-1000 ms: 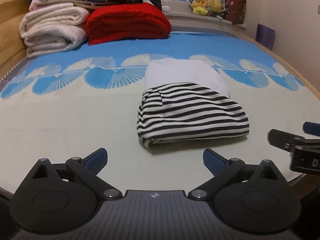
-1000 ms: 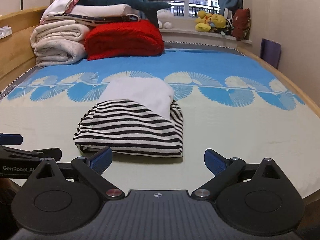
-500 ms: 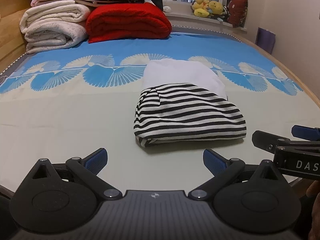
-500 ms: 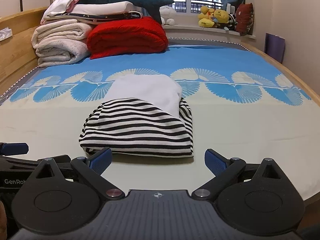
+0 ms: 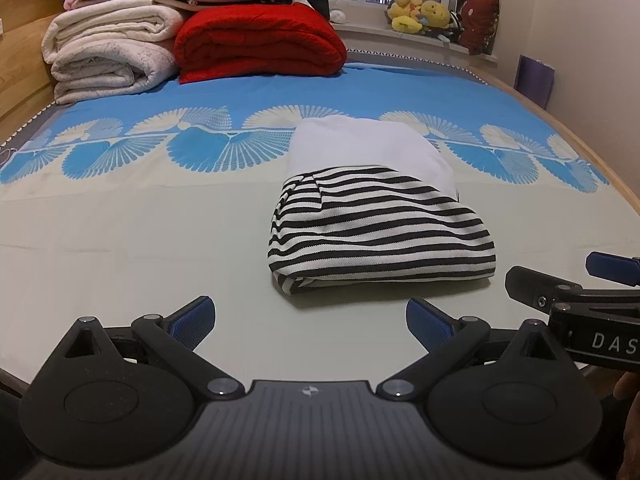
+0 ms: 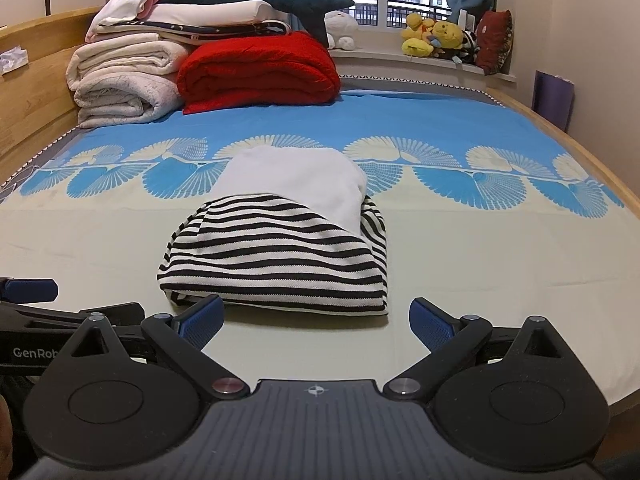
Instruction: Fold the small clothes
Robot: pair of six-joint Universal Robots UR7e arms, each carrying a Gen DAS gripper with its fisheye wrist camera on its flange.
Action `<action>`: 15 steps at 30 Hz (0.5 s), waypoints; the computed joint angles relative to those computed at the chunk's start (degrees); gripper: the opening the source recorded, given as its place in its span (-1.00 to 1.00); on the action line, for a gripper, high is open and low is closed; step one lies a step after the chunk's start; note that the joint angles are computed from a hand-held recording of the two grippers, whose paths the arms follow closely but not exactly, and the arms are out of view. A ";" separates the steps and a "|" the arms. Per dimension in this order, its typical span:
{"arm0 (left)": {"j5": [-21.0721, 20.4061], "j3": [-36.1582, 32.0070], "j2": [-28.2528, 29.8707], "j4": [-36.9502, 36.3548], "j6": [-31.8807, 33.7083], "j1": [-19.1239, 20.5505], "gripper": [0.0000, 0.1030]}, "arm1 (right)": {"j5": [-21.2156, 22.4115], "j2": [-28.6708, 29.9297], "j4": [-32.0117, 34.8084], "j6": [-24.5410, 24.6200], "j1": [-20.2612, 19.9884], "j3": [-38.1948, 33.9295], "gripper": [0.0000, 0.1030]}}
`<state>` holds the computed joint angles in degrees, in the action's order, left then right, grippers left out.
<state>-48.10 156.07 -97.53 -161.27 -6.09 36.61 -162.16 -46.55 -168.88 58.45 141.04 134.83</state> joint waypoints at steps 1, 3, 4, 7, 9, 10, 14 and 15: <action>-0.04 -0.03 -0.04 0.07 -0.04 0.03 0.98 | 0.00 0.00 0.00 0.00 0.00 0.00 0.91; -0.06 -0.08 -0.05 0.14 -0.09 0.06 0.98 | 0.06 0.00 0.01 0.06 -0.01 -0.02 0.91; -0.09 -0.11 -0.03 0.07 0.01 0.11 0.98 | 0.06 0.00 0.01 0.06 -0.01 -0.02 0.91; -0.11 -0.14 -0.01 0.04 0.06 0.15 0.98 | 0.05 0.05 -0.26 -0.14 -0.02 -0.01 0.91; -0.08 -0.14 0.02 0.09 0.01 0.13 0.98 | 0.05 0.09 -0.33 -0.22 -0.05 -0.02 0.91; -0.10 -0.13 0.02 0.11 -0.11 0.09 0.98 | 0.05 0.08 -0.21 -0.17 -0.06 -0.04 0.91; -0.30 -0.34 -0.04 0.16 0.26 0.42 0.98 | 0.05 0.03 0.06 0.09 -0.03 -0.09 0.91; -0.34 -0.35 -0.04 0.15 0.29 0.45 0.98 | 0.08 0.04 0.00 0.07 -0.03 -0.10 0.91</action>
<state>-48.43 155.72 -97.57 -161.12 -5.79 37.06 -162.09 -46.52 -168.88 58.51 141.01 134.73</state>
